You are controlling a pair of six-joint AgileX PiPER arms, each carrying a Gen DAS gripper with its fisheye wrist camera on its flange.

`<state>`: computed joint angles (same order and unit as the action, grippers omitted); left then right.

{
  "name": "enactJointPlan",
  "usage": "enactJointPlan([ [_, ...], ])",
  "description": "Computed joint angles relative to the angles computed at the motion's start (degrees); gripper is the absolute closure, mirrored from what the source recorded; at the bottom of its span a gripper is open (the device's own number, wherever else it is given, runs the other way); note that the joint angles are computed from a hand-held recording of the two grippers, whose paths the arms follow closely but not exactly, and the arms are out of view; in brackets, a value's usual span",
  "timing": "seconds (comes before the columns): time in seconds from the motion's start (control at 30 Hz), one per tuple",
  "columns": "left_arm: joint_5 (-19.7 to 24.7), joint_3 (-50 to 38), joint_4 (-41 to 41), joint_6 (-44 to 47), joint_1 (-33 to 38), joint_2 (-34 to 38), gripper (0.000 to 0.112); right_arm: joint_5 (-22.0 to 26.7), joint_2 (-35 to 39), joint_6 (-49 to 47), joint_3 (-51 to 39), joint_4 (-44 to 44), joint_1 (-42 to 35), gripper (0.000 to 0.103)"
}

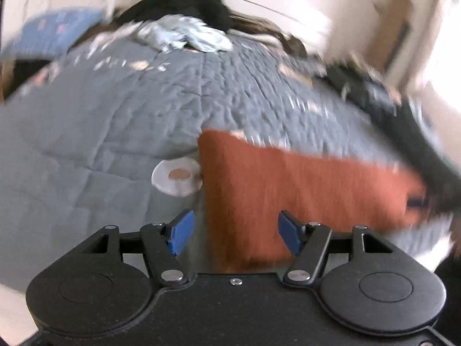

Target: Fold clothes

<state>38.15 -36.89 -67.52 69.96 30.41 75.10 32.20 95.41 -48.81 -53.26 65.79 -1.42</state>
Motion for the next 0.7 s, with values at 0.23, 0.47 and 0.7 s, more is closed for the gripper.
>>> enactJointPlan([
  [0.23,6.94,-14.18,4.93,-9.21,-0.71,21.25,0.072,2.08,-2.5,-0.43,0.67,1.02,-1.65,0.059],
  [0.47,10.31,-16.87,5.78,-7.4,-0.46,25.58,0.097,1.6,-1.28,-2.82,-0.72,1.28,-2.15,0.058],
  [0.7,12.92,-21.01,12.28,-10.63,-2.65,22.78,0.092,2.32,6.39,-3.24,-8.01,3.26,-0.57,0.058],
])
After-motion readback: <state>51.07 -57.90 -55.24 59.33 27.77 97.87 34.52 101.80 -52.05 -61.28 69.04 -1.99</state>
